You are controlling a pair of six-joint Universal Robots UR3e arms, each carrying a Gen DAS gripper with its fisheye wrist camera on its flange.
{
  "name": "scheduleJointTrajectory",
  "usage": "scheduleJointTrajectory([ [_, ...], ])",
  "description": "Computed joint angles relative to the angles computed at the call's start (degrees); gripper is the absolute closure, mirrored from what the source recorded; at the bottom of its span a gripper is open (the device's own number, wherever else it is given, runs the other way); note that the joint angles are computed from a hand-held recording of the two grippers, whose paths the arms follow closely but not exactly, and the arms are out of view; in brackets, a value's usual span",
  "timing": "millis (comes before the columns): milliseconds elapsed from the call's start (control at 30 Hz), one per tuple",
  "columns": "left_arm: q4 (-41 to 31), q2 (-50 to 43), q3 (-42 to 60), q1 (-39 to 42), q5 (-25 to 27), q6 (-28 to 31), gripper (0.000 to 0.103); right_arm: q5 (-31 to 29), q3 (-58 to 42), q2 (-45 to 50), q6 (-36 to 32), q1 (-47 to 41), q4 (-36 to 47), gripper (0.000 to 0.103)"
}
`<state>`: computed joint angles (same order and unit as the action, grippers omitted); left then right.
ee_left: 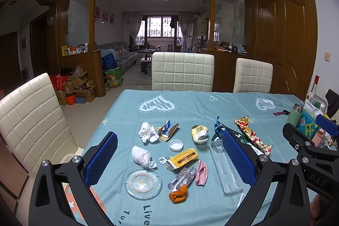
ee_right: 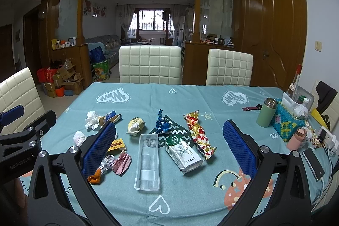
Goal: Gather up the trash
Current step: 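Grasp the orange crumpled wrapper with the left tool while the right tool grasps the clear plastic tray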
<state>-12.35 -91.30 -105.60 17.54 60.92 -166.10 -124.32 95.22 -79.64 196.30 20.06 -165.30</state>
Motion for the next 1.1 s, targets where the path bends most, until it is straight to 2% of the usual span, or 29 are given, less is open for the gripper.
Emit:
scheduleJointTrajectory([
  [300, -2.2, -2.5, 1.2, -0.8, 1.5, 1.4, 0.006, 2.7, 1.0, 0.5, 0.3, -1.6, 1.2, 0.003],
  [500, -1.4, -6.0, -0.5, -1.2, 3.5, 5.2, 0.006, 3.4, 5.9, 1.2, -0.5, -3.9, -0.5, 0.003],
  [700, 0.3, -11.0, -3.5, -2.1, 6.0, 9.6, 0.006, 11.7, 15.2, 0.9, -0.2, -11.3, -1.9, 0.003],
  [800, -2.2, -14.0, -1.8, -4.9, 8.5, 10.7, 0.006, 20.1, 17.3, 2.0, -0.3, -15.6, -1.8, 0.003],
  [867, -1.2, -15.1, -1.9, -6.5, 9.9, 11.3, 0.006, 24.1, 17.1, 3.0, -0.8, -17.2, -1.6, 0.003],
  [1000, 1.1, -16.5, -2.9, -7.9, 12.3, 13.5, 0.006, 22.9, 16.3, 4.8, -1.7, -16.8, -3.3, 0.003],
  [1100, -1.5, -17.5, -1.6, -7.3, 13.1, 13.1, 0.006, 30.8, 17.1, 5.0, -1.1, -19.6, -4.1, 0.004],
])
